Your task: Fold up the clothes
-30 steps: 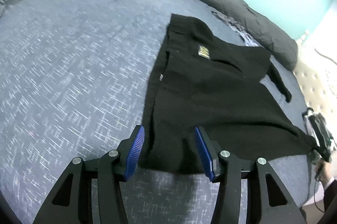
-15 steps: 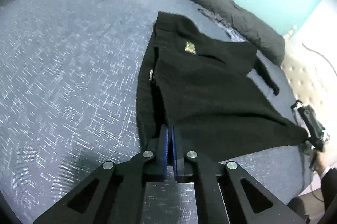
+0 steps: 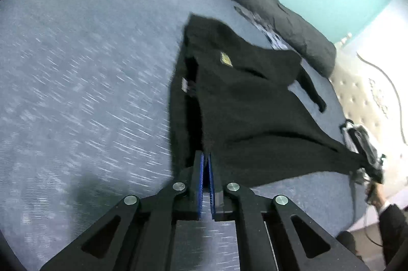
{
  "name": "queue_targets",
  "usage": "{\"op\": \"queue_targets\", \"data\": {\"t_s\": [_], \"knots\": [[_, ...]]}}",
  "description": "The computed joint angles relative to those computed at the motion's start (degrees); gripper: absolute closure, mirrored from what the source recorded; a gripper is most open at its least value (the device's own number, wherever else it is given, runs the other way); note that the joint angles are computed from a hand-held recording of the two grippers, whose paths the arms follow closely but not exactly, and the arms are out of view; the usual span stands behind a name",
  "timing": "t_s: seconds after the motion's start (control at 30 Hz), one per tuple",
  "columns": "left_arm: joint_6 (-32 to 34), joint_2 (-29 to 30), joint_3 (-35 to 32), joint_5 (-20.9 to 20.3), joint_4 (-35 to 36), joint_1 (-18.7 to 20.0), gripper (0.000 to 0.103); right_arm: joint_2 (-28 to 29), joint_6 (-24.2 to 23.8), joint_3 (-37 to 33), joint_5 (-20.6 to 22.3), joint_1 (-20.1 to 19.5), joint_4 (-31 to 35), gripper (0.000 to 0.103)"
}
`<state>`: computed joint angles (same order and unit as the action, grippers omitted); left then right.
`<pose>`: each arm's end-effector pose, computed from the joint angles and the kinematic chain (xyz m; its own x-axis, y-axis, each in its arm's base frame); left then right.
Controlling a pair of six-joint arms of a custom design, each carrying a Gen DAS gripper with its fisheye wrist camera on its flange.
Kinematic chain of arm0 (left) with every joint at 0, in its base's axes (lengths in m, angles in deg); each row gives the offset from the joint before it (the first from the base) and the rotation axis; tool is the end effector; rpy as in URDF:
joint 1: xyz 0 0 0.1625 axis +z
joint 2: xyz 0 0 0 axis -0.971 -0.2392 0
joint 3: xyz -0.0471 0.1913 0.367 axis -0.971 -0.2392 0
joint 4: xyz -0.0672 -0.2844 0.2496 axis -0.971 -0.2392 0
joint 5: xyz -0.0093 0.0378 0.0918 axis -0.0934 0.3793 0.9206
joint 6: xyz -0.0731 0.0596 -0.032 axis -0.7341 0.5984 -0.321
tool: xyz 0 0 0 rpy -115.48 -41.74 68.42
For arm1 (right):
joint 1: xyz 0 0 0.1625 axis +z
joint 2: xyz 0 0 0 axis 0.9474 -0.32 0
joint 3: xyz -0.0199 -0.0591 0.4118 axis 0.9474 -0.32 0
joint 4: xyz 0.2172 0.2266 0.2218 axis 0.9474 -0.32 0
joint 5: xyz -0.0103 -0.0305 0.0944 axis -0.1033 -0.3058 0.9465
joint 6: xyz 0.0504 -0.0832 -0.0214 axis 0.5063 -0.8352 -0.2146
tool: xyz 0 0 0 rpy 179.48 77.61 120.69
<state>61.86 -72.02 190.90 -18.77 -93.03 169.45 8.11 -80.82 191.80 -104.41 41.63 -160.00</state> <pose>0.1715 -0.1844 0.5639 -0.9503 -0.1881 -0.2480 0.0166 0.7650 -0.6439 0.2127 -0.3721 0.2603 -0.6502 0.1095 0.7518 -0.3917 0.7996 -0.4552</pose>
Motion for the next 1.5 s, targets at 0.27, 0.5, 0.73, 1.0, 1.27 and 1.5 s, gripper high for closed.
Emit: {"op": "queue_targets", "data": {"t_s": [0.27,0.5,0.73,1.0,1.27,1.5], "knots": [[0.8,5.7,-1.3,-3.7,-3.3,5.6,0.065,0.9,-0.6,0.1,0.5,-0.8,-1.5,0.097],[2.4,9.1,-2.1,-9.3,-4.4,9.2,0.067,1.6,-0.3,-0.5,0.4,-0.8,-1.6,0.097],[3.3,8.5,-3.7,-10.1,-1.6,7.2,0.101,-0.2,0.2,-0.6,2.3,-0.6,-1.0,0.097],[6.2,7.1,-8.6,-14.6,3.2,11.3,0.101,-4.8,0.1,1.1,4.6,0.8,-0.6,0.097],[9.7,7.6,-8.9,-14.4,5.4,15.8,0.100,-8.4,1.5,6.3,5.9,-1.1,2.7,0.097],[7.8,7.4,-8.5,-12.7,5.0,13.8,0.100,-8.4,2.4,7.9,6.0,-3.9,4.3,0.097]]}}
